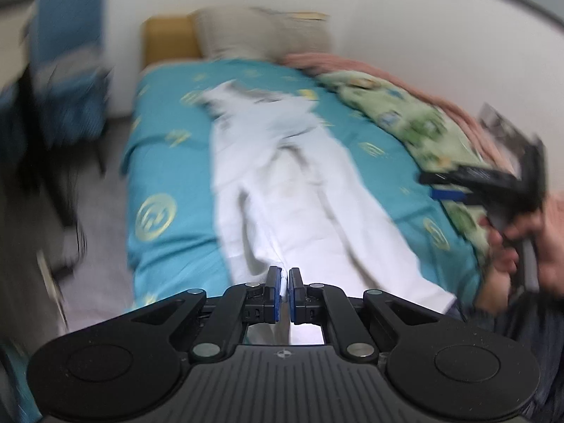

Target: Fold clothes

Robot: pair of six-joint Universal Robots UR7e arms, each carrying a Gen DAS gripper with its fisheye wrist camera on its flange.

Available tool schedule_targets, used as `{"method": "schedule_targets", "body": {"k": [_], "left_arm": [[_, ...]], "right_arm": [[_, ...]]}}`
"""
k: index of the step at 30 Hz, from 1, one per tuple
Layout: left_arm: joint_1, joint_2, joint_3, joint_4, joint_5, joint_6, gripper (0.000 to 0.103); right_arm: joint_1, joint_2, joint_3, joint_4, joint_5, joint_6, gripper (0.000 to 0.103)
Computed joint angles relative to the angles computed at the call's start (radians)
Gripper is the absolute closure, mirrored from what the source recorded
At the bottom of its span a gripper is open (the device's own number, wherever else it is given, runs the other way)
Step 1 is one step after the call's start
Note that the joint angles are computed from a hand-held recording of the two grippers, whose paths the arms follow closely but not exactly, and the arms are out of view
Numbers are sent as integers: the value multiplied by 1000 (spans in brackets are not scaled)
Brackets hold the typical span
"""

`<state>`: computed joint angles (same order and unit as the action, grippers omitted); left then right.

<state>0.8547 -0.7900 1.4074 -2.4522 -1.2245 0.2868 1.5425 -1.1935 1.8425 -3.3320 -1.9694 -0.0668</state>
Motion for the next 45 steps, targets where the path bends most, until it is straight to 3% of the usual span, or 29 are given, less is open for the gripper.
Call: {"method": "schedule_targets", "body": {"k": [4, 7, 11, 12, 14, 15, 19, 22, 24, 30, 32, 35, 39, 40, 42, 45], "left_arm": [[-76, 23, 21, 23, 22, 70, 98], [-101, 66, 6, 121, 17, 61, 98], [-101, 148, -88, 313, 50, -62, 95], [-90, 161, -116, 340, 36, -115, 90], [-68, 177, -160, 363, 11, -222, 70], [-56, 180, -177, 361, 0, -269, 52], [-8, 204, -238, 345, 15, -480, 37], [31, 234, -277, 359, 61, -622, 37], [57, 264, -332, 404, 72, -702, 37], [103, 290, -370, 384, 77, -814, 37], [107, 291, -370, 399, 70, -819, 41], [112, 288, -365, 401, 15, -795, 53], [104, 275, -332, 365, -21, -744, 74], [100, 268, -316, 345, -15, -739, 82], [96, 258, -299, 324, -7, -741, 83], [95, 264, -313, 363, 15, -766, 82]], "right_arm": [[-12, -25, 19, -5, 17, 37, 24], [-21, -42, 32, 1, 36, 63, 24], [-42, -80, 57, 76, 88, 119, 24], [-50, -92, 66, 102, 107, 135, 24], [-68, -115, 81, 155, 150, 174, 23], [-78, -125, 87, 184, 175, 201, 23], [-119, -146, 100, 280, 262, 294, 23], [-144, -150, 104, 336, 308, 349, 24], [-148, -150, 103, 369, 298, 358, 30], [-161, -145, 105, 423, 288, 366, 30], [-161, -141, 103, 426, 299, 357, 31], [-177, -143, 98, 470, 363, 365, 51], [-183, -155, 106, 505, 401, 370, 68], [-181, -159, 109, 503, 396, 371, 68], [-170, -164, 116, 495, 369, 367, 68], [-133, -167, 130, 448, 253, 353, 66]]}}
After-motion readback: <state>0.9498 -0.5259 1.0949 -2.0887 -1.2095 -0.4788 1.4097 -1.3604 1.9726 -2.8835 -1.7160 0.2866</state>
